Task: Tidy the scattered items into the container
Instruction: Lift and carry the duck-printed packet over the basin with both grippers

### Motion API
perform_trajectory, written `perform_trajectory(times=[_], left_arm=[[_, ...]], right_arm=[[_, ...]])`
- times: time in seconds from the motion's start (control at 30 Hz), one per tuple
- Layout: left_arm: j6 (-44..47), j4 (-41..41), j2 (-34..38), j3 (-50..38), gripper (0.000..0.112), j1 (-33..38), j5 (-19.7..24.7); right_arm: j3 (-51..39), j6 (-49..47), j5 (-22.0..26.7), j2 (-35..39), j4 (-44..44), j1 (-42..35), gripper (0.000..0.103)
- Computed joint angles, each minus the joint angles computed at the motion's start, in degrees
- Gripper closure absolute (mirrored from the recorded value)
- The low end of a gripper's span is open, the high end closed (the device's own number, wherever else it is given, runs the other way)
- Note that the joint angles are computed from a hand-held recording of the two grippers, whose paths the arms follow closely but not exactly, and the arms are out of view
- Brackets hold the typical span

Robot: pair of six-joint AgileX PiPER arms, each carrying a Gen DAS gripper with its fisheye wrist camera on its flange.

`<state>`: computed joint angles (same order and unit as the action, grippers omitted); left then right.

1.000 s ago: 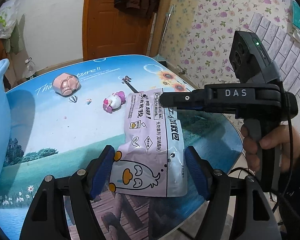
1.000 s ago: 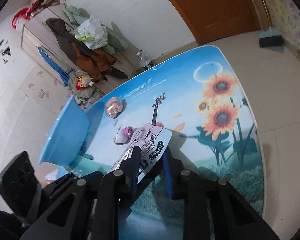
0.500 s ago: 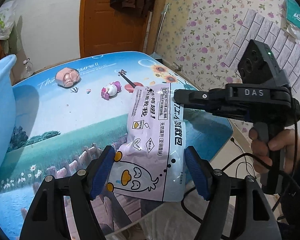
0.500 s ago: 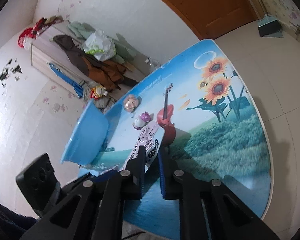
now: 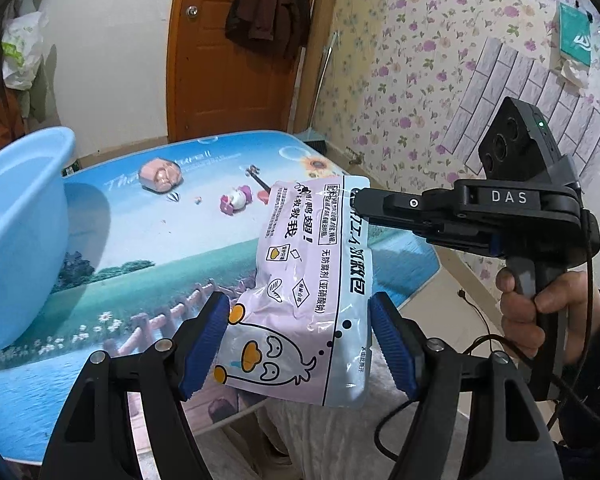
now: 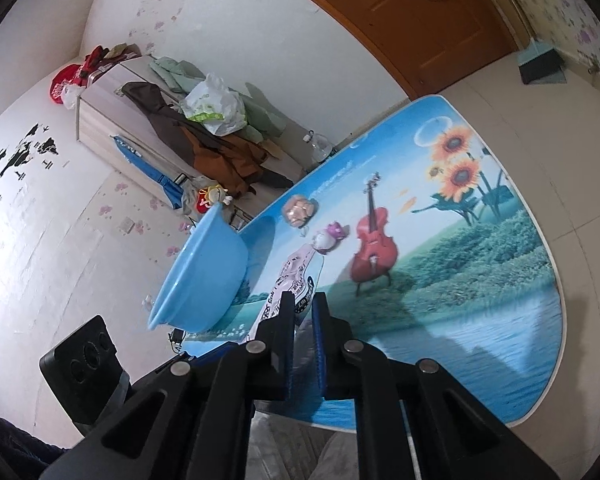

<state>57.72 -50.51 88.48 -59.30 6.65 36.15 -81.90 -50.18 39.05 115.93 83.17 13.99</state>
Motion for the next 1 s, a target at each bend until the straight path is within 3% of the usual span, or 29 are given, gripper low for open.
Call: perform_trajectory(times=[0.53,1.0], left_arm=[[8.57,-6.64,-9.1,5.95,0.042,9.46,4.9],[14.35,-10.77,-11.58,6.78,0.042,18.4,8.36]], right_arm=[[4.15,2.76,-3.18,-9.13,-4.13,4.88,0.095],[-3.35,11.14,-4.56,-7.3,-11.66,11.29,0.097]])
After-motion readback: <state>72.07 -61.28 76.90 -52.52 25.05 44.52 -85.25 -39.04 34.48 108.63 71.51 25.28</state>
